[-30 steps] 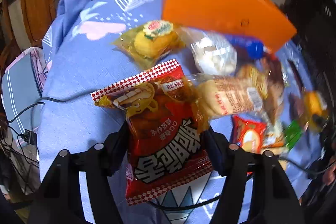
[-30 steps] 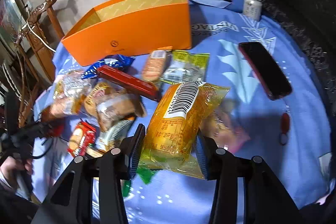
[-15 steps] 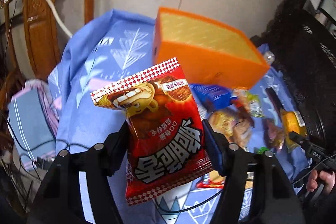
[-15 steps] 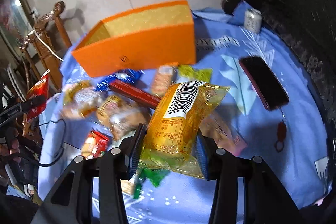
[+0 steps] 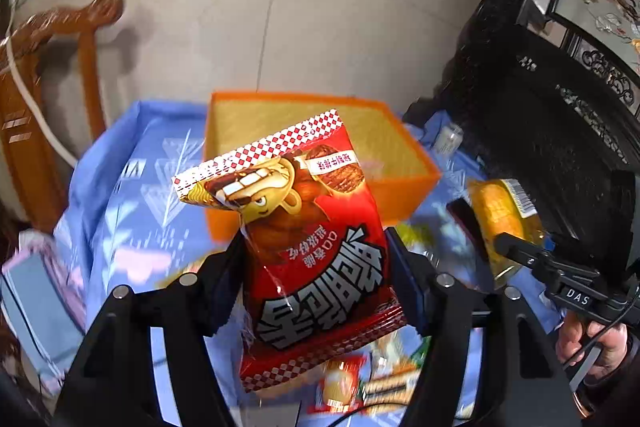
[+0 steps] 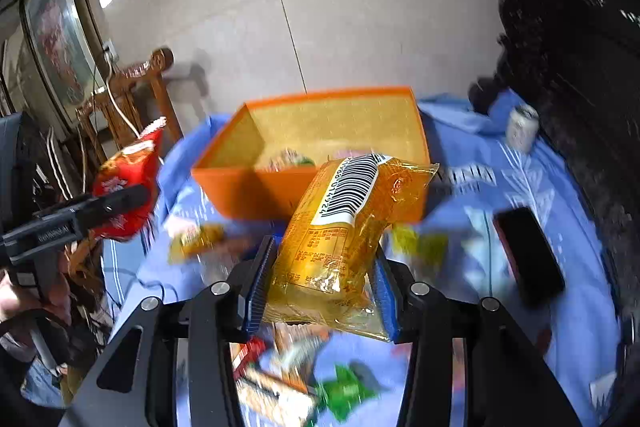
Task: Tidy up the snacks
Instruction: 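Carry both packs over the orange box and release them inside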
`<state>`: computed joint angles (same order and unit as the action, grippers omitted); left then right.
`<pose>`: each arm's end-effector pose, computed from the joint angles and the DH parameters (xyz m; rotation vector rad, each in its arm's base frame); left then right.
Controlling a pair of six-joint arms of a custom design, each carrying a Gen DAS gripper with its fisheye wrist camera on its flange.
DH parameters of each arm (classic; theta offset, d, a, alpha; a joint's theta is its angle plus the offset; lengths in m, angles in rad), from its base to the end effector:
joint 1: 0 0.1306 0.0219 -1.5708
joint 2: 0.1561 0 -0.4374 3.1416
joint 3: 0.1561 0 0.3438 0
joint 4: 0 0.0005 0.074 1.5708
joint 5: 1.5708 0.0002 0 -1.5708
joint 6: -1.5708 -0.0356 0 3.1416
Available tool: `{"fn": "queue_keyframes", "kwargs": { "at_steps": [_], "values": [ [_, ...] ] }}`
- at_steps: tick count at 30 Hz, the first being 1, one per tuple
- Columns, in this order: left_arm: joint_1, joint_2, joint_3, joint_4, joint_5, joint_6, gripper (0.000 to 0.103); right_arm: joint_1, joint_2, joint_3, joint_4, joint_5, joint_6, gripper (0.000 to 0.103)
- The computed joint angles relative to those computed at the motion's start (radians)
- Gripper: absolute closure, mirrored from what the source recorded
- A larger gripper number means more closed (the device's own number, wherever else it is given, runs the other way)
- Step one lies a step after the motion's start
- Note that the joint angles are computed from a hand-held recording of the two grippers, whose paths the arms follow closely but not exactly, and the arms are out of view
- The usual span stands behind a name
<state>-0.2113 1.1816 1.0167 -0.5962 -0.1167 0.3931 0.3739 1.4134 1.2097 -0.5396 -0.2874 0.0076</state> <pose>0.3323 -0.0675 0.4242 -0.2696 2.3158 -0.1673 0.4038 0.1687 0.4251 -0.5866 2.2576 0.5173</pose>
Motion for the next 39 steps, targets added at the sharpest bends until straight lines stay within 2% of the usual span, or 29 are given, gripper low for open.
{"fn": "queue_keyframes", "kwargs": {
  "at_steps": [10,18,27,29,30,31,32,33,36,39],
  "values": [
    [0.067,0.169,0.226,0.007,0.043,-0.108,0.039,0.027,0.156,0.259,0.020,-0.014,-0.019,0.057],
    [0.114,0.310,0.392,-0.034,0.061,-0.166,0.039,0.028,0.285,0.425,-0.021,0.000,-0.023,0.057],
    [0.143,0.381,0.450,-0.054,0.060,-0.173,0.038,0.037,0.356,0.503,-0.055,0.010,-0.015,0.057],
    [0.149,0.392,0.456,-0.065,0.062,-0.167,0.033,0.040,0.373,0.524,-0.068,0.009,-0.005,0.057],
    [0.148,0.398,0.463,-0.075,0.057,-0.160,0.027,0.042,0.378,0.532,-0.077,0.008,-0.003,0.055],
    [0.146,0.404,0.473,-0.093,0.042,-0.148,0.009,0.043,0.389,0.549,-0.098,0.007,0.000,0.040],
    [0.141,0.405,0.474,-0.104,0.006,-0.129,0.005,0.044,0.392,0.556,-0.105,0.035,-0.010,0.033],
    [0.141,0.405,0.475,-0.103,-0.008,-0.122,0.004,0.043,0.391,0.554,-0.101,0.042,-0.018,0.020],
    [0.140,0.400,0.473,-0.107,-0.024,-0.125,0.004,0.041,0.377,0.538,-0.085,0.031,-0.038,0.018],
    [0.136,0.392,0.468,-0.112,-0.034,-0.134,0.004,0.048,0.360,0.521,-0.086,0.036,-0.020,0.018]
  ]
}}
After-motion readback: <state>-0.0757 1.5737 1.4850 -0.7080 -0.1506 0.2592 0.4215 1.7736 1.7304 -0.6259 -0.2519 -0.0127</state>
